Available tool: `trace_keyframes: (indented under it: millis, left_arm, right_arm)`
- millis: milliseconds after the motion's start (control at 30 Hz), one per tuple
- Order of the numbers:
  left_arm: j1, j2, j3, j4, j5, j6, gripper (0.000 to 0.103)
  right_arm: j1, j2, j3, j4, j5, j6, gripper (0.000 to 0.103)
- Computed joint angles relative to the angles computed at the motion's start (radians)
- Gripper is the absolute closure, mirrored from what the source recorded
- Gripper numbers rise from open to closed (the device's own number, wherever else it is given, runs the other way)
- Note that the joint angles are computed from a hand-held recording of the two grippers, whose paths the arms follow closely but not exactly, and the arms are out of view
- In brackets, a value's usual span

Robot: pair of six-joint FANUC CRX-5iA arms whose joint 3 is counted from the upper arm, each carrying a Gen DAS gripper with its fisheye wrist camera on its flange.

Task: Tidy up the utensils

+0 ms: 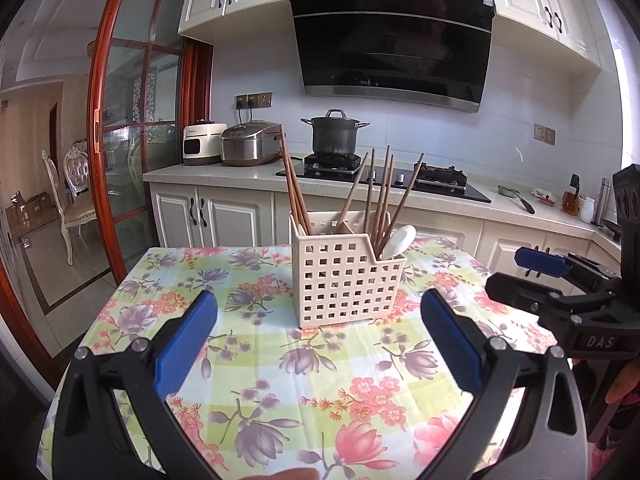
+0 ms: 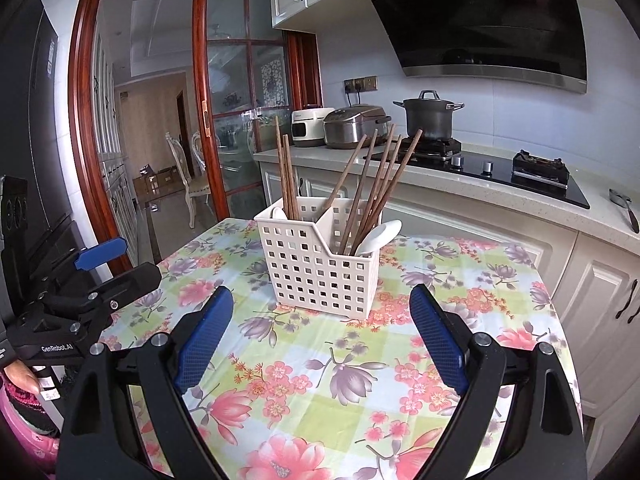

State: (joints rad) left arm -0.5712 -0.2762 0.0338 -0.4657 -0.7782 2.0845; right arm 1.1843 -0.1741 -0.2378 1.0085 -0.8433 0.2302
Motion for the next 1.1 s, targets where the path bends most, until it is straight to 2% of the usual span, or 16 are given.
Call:
trace_keyframes:
  millis: [933,1100]
  left_arm:
    - [-0.03,0.003,0.018,-0.057,-0.032,0.034,0.004]
    - [-0.047,0.01,0.032,-0.088,-0.057,0.053,0.004]
  right_arm:
    - [0.001,-0.001,-0.002,-0.001,0.007,-0.004,0.018]
    - [0.003,0.001,0.002,-0.002,0.005,-0.002,0.018]
